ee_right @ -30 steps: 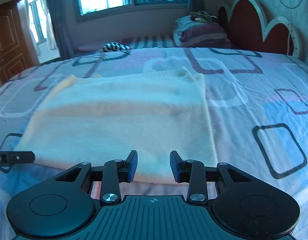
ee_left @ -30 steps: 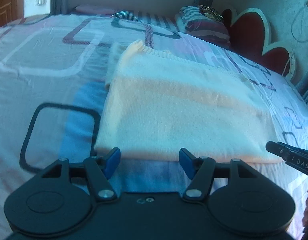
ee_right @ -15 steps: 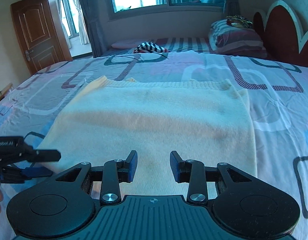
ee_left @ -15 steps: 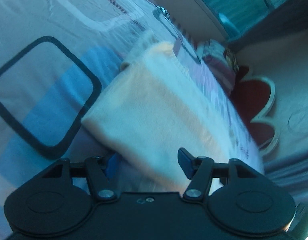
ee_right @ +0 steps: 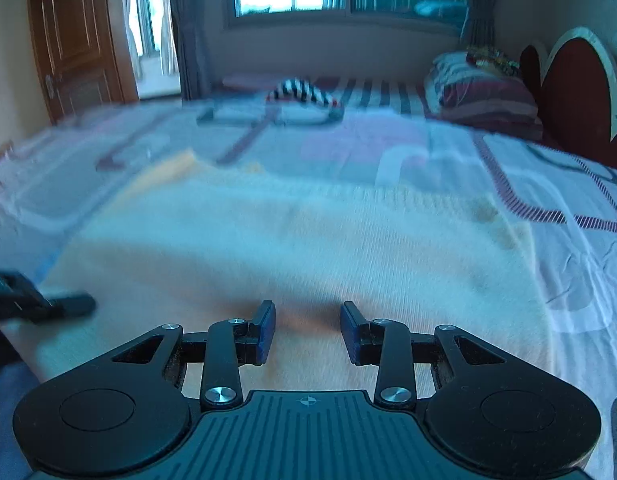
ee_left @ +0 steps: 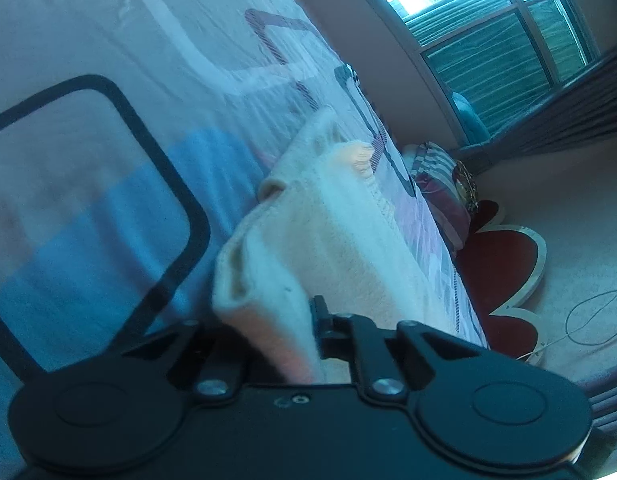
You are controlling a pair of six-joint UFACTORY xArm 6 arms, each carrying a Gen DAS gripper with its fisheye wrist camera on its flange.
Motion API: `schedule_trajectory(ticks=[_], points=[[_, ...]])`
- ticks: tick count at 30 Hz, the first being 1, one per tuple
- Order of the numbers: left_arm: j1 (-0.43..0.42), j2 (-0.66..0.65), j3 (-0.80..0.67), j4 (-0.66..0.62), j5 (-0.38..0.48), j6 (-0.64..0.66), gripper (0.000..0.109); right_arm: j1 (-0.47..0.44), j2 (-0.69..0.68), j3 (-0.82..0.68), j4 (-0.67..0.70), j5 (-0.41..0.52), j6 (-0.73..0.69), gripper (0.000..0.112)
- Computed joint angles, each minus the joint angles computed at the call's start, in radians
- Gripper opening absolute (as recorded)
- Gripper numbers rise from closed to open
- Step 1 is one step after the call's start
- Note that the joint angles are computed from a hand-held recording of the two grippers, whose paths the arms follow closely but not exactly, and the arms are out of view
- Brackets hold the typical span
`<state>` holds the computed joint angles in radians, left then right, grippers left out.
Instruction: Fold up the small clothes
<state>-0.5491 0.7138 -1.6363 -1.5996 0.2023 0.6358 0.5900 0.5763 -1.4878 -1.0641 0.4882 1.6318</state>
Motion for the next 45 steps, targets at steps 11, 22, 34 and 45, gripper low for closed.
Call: schedule_trajectory(ticks=[11, 22, 34, 45], points=[[-0.063, -0.046, -0.022, 0.133, -0.111, 0.117, 0.006, 0.024, 0.021, -0.004, -0.160, 0.046, 0.123, 0.036], [-0.174, 0.069, -0.264, 0.576, 0.101, 0.135, 0.006, -0.036, -0.198, 0.254, -0.345, -0.060, 0.464, 0.037], [-0.216, 0.055, -0.159, 0.726, 0.259, 0.079, 0.044, -0.063, -0.550, 0.667, -0.316, 0.009, 0.614, 0.038], [-0.176, -0.089, -0.006, 0.607, 0.061, 0.136, 0.063, -0.185, -0.473, 0.538, -0.707, -0.234, 1.059, 0.057]])
